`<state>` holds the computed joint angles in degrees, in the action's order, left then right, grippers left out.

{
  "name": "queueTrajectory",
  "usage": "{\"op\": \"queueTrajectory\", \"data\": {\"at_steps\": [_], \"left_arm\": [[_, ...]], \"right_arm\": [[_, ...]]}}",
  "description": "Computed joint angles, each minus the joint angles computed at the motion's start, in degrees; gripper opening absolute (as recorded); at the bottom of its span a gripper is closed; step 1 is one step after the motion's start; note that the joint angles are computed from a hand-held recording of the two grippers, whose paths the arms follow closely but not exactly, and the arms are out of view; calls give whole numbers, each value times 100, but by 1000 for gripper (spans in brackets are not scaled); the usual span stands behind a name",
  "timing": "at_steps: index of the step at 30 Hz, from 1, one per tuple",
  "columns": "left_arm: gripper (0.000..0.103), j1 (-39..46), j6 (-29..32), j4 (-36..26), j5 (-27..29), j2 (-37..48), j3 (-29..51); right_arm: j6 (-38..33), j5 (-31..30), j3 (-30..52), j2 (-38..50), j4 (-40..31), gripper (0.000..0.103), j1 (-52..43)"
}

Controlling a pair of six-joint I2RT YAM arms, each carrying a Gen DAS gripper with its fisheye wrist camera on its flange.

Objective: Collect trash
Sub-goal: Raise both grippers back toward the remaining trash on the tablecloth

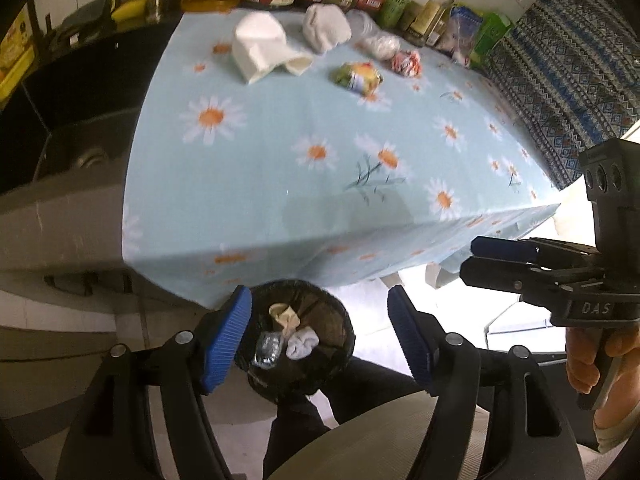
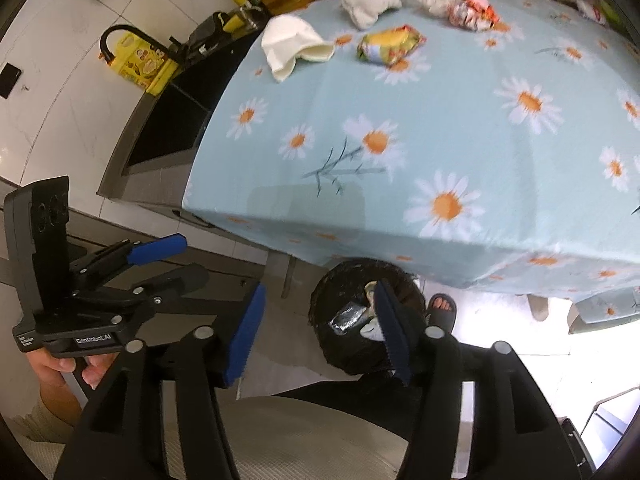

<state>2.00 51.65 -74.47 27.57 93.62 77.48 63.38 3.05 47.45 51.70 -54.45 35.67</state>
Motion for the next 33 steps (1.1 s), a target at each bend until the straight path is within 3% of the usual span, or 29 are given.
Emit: {"op": "queueTrajectory", "data": {"at_steps": [7, 9, 12, 17, 25, 28, 33], "left_arm": [[69, -260, -529, 38, 205, 36, 428], [76, -324, -736, 101, 223, 44, 539], [77, -433, -979, 192, 199, 27, 644], [77, -669, -1473, 368, 149, 25, 832], [85, -1006, -2272, 709, -68, 48, 1044], [90, -1096, -2565, 846, -169, 79, 1087], [90, -1271, -3010, 979, -395, 193, 1243]], "right_arm": [[-1045, -280, 321, -127, -308, 62, -993], [-1366, -421, 410, -84, -314, 63, -1268], [-1860, -524, 571, 7, -396, 75, -1669], [-2776, -986, 776, 233, -398, 75, -2589], [-4102, -1570, 1170, 1038, -308, 76, -3659], [-4431, -1666, 1237, 1263, -181, 88, -3913], [-5009, -1980, 1450, 1885, 13, 89, -4353]]}}
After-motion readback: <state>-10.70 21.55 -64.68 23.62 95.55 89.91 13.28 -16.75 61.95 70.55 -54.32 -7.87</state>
